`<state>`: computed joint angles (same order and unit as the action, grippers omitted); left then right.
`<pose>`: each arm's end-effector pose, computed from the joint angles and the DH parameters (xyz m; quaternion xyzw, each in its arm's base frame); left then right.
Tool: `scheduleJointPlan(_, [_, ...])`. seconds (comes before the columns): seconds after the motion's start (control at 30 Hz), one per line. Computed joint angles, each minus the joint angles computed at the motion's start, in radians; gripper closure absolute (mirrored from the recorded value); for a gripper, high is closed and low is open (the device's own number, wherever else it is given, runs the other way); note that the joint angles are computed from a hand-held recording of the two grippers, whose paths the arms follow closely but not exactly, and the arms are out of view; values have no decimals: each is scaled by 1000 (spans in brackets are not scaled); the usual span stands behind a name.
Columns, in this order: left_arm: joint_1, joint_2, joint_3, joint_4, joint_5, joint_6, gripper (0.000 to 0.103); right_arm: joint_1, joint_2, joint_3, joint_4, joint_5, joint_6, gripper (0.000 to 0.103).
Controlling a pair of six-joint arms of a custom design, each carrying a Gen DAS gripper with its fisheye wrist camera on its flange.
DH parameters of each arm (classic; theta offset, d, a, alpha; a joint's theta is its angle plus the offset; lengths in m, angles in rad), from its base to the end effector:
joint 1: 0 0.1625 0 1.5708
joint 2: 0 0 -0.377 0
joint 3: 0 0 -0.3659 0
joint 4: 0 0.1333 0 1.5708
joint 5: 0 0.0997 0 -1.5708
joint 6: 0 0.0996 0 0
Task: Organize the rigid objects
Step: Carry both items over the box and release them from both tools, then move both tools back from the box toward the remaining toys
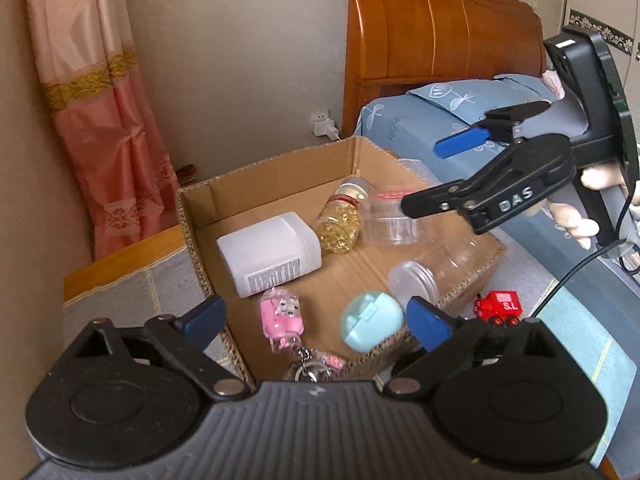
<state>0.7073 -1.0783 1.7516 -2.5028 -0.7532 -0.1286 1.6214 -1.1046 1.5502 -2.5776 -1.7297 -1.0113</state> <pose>-0.3056 -0.5322 0.2262 0.2790 0.8676 -0.2917 0.2903 0.1496 -0.6296 0.3114 0.4661 -0.8371 0.2096 0.1952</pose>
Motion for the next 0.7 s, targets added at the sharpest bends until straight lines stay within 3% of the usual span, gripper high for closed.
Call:
scheduleJointPlan(0.43, [-121, -92, 134, 105, 91, -214, 2, 4, -234, 230, -59, 9, 3, 0])
scheduleJointPlan(0.7, [-190, -122, 264, 183, 136, -470, 1, -98, -392, 465, -146, 3, 21, 0])
